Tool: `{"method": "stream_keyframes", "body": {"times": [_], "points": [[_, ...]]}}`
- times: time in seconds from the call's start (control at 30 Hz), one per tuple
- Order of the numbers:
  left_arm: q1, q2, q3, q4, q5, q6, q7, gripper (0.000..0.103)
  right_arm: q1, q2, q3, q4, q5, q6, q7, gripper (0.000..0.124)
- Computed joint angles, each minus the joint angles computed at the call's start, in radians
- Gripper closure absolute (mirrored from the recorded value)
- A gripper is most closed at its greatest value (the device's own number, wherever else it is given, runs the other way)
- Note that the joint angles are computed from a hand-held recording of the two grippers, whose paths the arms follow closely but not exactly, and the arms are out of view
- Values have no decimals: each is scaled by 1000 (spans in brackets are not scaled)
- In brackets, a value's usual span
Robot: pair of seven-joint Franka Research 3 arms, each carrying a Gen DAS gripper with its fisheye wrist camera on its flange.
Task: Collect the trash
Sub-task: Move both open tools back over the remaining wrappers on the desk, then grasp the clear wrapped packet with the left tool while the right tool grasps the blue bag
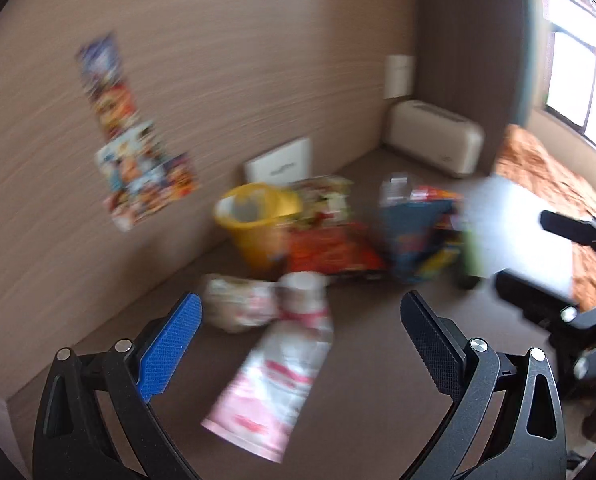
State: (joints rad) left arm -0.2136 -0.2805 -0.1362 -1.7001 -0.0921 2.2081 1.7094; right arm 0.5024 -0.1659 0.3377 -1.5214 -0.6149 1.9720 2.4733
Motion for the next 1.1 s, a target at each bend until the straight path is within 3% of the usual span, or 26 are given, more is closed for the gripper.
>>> {"method": "stream_keyframes", "body": {"times": [0.23,0.47,0.67,0.87,1.1], "points": [[58,127,-1,93,74,-63,-48,5,-8,98,-76,71,97,-21,-24,25],[71,208,-14,140,30,-102,-30,7,5,162,-125,105,182,-15,3,25],[75,239,-21,167,-30,-142,9,36,26,170,-139,93,174,-1,-20,41],[81,236,-22,166,-55,-132,24,47,23,140,-137,66,187,18,-7,47],[90,201,-10,159,-68,-129,27,47,17,82,-101,62,151,20,10,47]]}}
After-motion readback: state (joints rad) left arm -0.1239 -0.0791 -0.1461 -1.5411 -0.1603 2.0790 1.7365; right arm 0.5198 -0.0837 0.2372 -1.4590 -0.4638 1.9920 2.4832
